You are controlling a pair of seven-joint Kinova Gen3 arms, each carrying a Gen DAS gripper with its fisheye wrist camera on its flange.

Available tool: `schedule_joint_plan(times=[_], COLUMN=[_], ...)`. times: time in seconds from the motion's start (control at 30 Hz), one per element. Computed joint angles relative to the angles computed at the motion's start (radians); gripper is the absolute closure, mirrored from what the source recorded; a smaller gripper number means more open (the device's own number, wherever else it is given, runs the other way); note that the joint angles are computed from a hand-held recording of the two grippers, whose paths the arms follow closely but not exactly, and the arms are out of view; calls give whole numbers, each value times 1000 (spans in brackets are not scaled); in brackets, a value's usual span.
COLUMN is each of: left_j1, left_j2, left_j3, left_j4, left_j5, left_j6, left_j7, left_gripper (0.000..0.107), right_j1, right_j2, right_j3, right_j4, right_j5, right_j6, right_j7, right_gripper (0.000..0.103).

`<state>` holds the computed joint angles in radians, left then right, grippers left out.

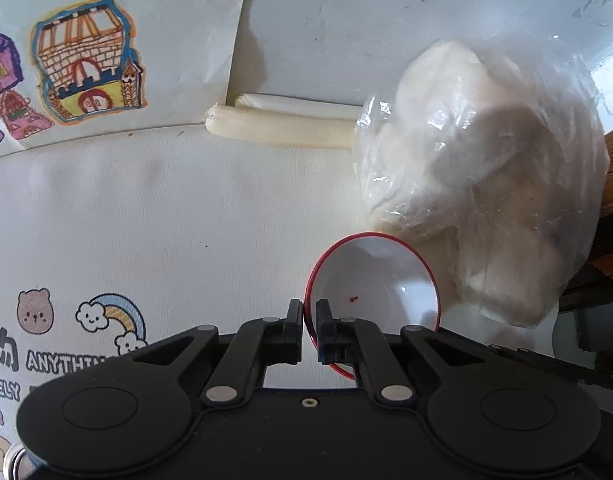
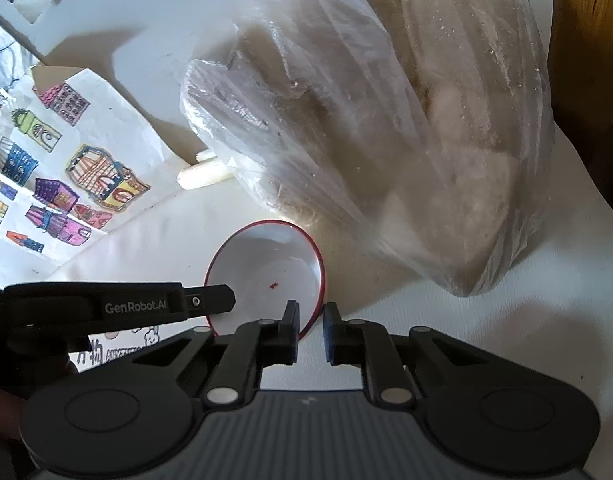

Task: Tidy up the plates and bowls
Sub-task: 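Lift the second white bowl with both grippers and carry it to the bowl stack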

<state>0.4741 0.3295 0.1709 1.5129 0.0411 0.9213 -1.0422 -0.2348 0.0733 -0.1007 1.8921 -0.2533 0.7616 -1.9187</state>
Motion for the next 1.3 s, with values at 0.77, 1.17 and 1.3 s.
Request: schedule_joint_plan(times=[0.77, 1.17, 1.3], left_j1=[68, 117, 120], left_j2=[-159, -176, -185], left_j3=[54, 84, 89], left_j4=[53, 46, 60], left_j5=[-22, -32, -17], left_j6=[12, 27, 21], left_j7=[99, 123, 115], left_gripper=[101, 100, 100], right_j1=[57, 83, 88], right_j2=[-232, -339, -354], right_j3=[60, 102, 104], right_j4=[43, 66, 71], right_j5=[-76, -66, -61], right_j6=[148, 247, 266], right_j7=[176, 199, 207], right_gripper=[89, 89, 89])
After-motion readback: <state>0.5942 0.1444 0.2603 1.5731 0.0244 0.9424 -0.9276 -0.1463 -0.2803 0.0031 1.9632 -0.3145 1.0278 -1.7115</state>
